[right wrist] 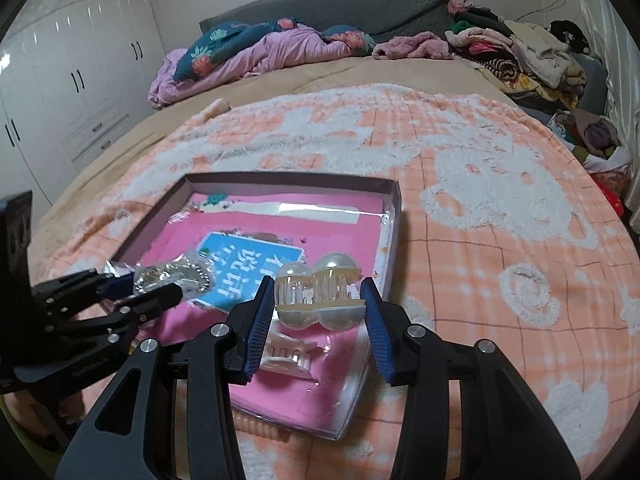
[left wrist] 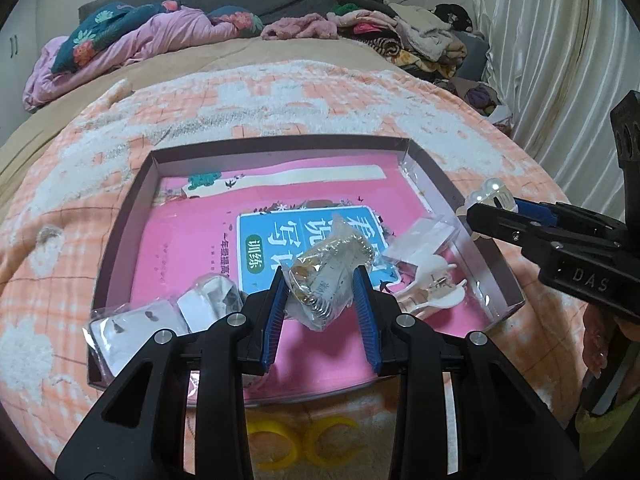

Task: Organize jewelry
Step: 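Carry the clear bag and pearl clip into the box and open both tools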

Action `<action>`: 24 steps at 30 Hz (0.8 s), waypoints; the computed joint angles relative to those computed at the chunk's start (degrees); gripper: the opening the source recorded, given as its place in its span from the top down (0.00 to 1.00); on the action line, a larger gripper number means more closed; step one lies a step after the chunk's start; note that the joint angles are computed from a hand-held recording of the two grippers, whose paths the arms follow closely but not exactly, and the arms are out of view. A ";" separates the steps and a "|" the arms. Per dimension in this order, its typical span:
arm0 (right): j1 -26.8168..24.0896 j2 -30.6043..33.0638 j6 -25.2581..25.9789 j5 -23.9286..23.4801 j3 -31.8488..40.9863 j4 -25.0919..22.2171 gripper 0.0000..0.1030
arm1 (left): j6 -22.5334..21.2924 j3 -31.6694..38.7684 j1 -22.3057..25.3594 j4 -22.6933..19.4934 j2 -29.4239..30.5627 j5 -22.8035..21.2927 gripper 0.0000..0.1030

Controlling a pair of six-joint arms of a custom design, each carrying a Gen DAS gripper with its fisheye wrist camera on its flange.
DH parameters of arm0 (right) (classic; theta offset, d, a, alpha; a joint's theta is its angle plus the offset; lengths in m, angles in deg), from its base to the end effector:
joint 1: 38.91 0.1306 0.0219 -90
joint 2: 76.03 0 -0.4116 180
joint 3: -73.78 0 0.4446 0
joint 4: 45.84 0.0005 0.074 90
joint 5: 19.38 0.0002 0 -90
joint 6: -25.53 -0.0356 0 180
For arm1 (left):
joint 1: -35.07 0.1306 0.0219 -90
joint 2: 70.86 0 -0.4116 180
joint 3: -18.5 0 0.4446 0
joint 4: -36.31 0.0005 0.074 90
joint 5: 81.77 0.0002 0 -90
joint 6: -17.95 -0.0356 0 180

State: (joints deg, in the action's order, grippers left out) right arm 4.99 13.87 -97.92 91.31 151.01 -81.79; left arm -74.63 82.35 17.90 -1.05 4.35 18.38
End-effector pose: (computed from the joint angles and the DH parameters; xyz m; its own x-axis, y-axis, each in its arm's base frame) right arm 0.3879 0.3551 0.3640 -0.7159 0.0267 -0.6977 -0.1028 0.9843 0.1432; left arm 0.4036 -0.1318 0.3589 -0.6992 0.2624 -0.6650 0.4336 0.8953 -0.1026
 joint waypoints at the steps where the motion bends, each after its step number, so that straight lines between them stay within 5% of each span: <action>1: -0.10 0.07 0.03 0.01 -0.04 0.01 0.59 | -0.01 0.00 0.01 -0.08 0.08 -0.11 0.76; 12: -0.64 0.04 -0.58 -0.23 -0.80 0.01 0.59 | 0.39 0.16 -0.03 -0.73 -0.10 -0.95 0.75; 24: -0.39 0.10 -0.92 -0.92 -0.55 -0.10 0.58 | 1.09 -0.15 0.78 -2.15 -1.77 -2.47 0.63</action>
State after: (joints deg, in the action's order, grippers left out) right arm 4.59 13.97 -98.85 90.38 150.45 -81.89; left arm -73.54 82.19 18.68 -3.20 2.58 15.91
